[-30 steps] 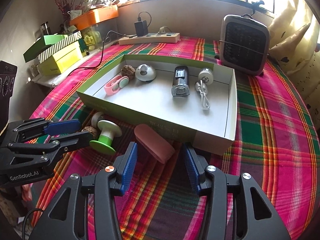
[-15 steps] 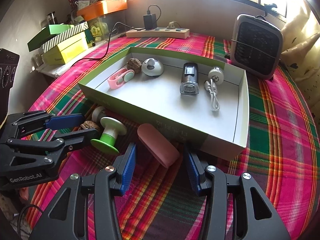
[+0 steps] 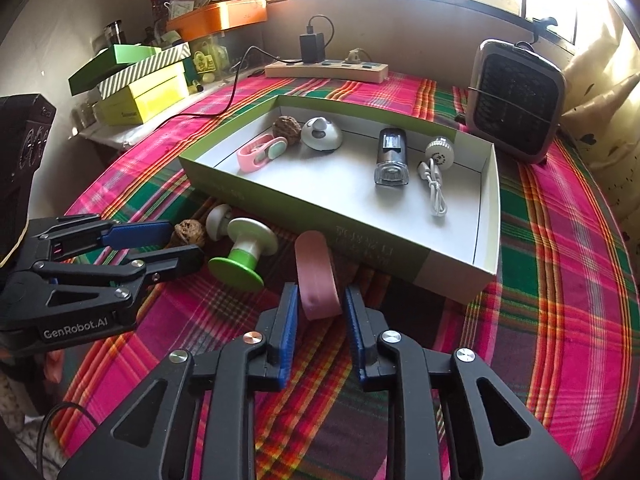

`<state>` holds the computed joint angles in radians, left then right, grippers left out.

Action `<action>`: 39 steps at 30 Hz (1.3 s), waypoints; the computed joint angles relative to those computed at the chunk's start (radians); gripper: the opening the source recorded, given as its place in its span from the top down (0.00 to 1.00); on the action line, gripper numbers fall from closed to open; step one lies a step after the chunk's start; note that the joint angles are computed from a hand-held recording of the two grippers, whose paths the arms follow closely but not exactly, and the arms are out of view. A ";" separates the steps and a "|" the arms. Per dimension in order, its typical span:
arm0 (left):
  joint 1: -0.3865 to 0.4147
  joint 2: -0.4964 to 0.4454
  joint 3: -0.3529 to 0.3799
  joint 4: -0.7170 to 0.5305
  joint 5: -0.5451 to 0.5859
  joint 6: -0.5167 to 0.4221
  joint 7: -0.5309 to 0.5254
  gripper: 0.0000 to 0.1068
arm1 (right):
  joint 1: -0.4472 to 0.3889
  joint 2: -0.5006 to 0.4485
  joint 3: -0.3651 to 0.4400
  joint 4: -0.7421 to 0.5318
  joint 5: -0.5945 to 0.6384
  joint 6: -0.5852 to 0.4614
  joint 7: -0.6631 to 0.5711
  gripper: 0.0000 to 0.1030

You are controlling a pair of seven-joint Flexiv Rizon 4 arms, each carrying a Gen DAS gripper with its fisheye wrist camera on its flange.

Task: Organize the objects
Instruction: 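Grasp second walnut with left tool while right tool grasps pink eraser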

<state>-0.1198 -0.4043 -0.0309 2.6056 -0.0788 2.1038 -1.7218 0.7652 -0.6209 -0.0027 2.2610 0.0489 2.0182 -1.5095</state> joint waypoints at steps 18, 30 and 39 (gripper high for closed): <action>-0.023 -0.018 0.016 -0.021 -0.015 0.010 0.020 0.60 | 0.001 -0.014 -0.012 -0.027 -0.014 -0.032 0.053 0.77; 0.001 -0.027 0.009 -0.006 0.006 0.050 0.035 0.73 | 0.062 -0.012 -0.059 -0.025 0.034 -0.035 0.069 0.80; -0.019 -0.036 0.015 -0.004 -0.021 0.067 0.053 0.73 | 0.090 -0.012 -0.077 -0.019 0.053 -0.033 0.068 0.82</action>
